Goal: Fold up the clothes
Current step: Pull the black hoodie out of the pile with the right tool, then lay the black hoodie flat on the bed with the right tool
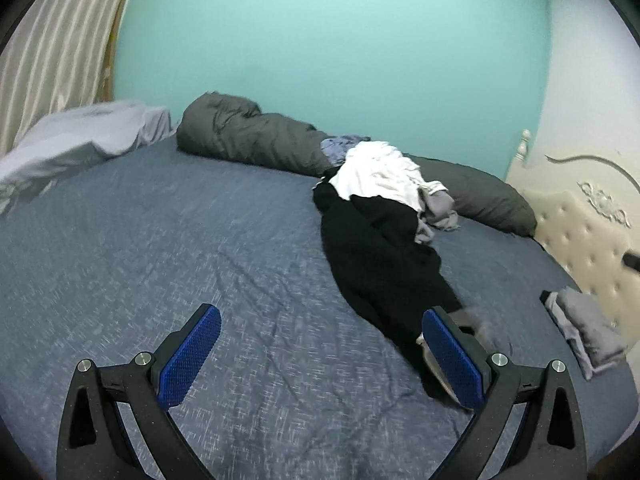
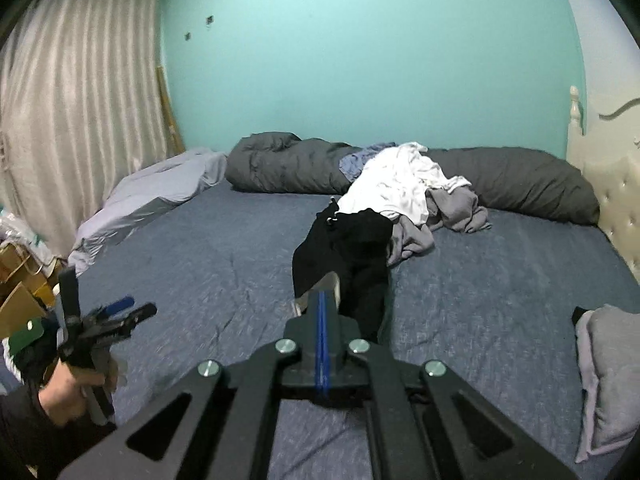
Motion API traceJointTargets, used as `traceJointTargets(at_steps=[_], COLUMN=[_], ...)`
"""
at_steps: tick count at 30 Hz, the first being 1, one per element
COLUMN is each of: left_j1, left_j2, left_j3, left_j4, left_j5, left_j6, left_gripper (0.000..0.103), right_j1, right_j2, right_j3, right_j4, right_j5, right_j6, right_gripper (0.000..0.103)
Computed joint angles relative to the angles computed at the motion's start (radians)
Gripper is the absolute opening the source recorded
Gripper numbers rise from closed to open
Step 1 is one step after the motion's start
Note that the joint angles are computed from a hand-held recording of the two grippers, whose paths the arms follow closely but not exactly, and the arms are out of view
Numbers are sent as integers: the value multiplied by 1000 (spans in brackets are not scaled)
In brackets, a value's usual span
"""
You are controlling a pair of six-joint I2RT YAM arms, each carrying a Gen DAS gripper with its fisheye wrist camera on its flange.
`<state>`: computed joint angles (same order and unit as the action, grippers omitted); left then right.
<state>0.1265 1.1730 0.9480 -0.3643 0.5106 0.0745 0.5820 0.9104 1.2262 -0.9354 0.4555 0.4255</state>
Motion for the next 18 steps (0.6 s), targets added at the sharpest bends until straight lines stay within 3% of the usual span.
traceJointTargets(at_steps=[4,7,9,10,11,18], left_j1=[-10,-23,-37,-45,-52,-174], left_j2=[-57,-72,-76,-78,-80,0], left_j3=[17,38,40,41,41,25], left_j4=[-77,-129,-147,-155,-162,-134], left_j5=[-4,-19,-29,-34,-39,-128], left_j6=[20,51,62,66,71,114], left_gripper=[103,103,103,103,103,103], right_j1=[-139,-237,-276,-279,-277,-247], right_j2=[-57,-69,-66,-62,-59,35], right_j3=[-91,-197,-277,-320,-369,-568], right_j4=[-65,-33,12,44,88,332], right_j5=[-157,-259,-304,-320,-339,-366], right_j6=[103,132,153,169,186,283], right_gripper=[0,3,20,38,47,53])
